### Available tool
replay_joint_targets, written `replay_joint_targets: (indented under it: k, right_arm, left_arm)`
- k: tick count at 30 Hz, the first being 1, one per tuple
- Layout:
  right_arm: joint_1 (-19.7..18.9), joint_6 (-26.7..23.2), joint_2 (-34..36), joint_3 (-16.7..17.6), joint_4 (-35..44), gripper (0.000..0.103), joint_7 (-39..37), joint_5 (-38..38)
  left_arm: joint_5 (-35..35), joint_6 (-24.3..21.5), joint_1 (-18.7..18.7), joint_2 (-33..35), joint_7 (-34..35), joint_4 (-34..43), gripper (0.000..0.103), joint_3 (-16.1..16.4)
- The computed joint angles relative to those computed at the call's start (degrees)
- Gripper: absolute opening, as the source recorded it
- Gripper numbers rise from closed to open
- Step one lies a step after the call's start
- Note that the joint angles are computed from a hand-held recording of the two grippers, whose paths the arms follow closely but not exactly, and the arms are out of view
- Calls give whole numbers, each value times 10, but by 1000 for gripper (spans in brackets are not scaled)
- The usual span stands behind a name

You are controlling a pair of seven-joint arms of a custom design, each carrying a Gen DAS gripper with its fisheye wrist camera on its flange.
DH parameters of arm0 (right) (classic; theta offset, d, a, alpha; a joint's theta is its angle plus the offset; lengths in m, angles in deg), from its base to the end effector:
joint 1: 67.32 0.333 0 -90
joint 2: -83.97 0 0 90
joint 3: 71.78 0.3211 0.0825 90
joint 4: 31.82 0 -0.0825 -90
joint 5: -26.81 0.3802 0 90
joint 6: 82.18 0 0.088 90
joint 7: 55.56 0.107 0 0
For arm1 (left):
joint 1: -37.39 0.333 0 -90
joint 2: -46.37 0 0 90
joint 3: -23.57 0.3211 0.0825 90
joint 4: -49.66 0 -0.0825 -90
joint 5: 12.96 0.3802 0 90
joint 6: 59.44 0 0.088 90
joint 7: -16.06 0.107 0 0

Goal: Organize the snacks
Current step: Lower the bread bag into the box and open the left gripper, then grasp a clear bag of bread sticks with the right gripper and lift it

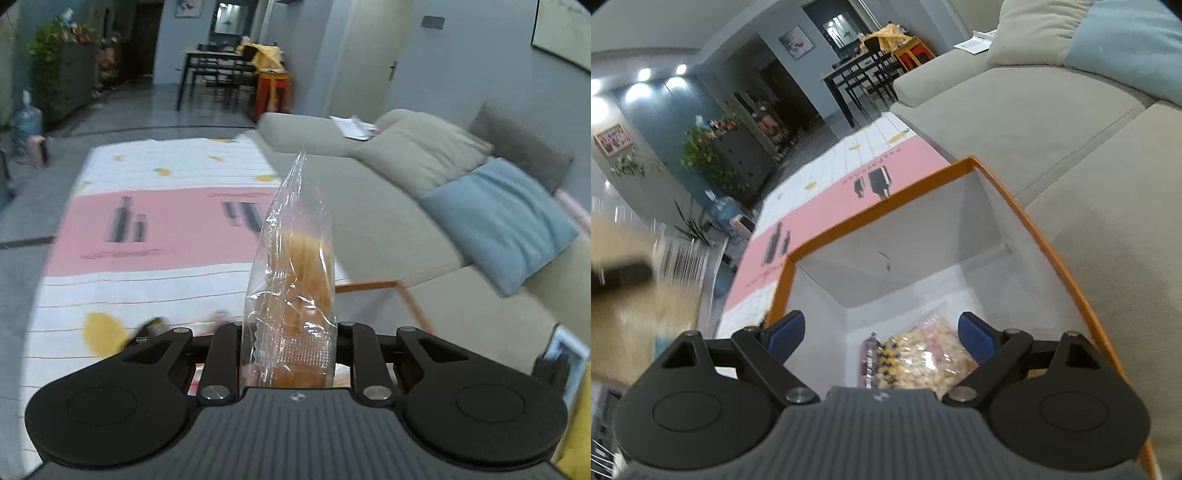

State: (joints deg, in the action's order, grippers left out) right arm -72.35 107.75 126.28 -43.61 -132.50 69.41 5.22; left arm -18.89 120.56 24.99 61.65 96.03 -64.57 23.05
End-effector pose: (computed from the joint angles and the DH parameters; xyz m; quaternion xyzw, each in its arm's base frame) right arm 0.6646 0.2497 0.3062 -0.6075 0.6528 -0.0569 0.4490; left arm 0.6340 -0.1356 0.4422 -0.6568 0.6219 -0.3678 0.2160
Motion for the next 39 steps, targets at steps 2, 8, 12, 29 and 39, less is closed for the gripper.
replay_joint_targets:
  k: [2,8,12,29,39]
  right_arm:
    - [-8,5,-1,6,-6,88,-1,-2]
    - [-49,-6,13,44,-10,80,17,-5]
    - [-80,-39,29,82,-2,76,7,19]
    - [-21,5,-33,1,-45,78,-29,-23]
    - [40,0,-51,-62,-44,78,-31,-3]
  left_arm:
    - [-33,-18,38,23,24,31,25,-53]
    - [-93,-56,52,100,49,121,25,-89]
    - [-45,-60,-27,123,-37,142,25,1]
    - [-93,-148,30,137,-14,159,83,-50]
    - [-8,-53,0,41,-86,44,81,-7]
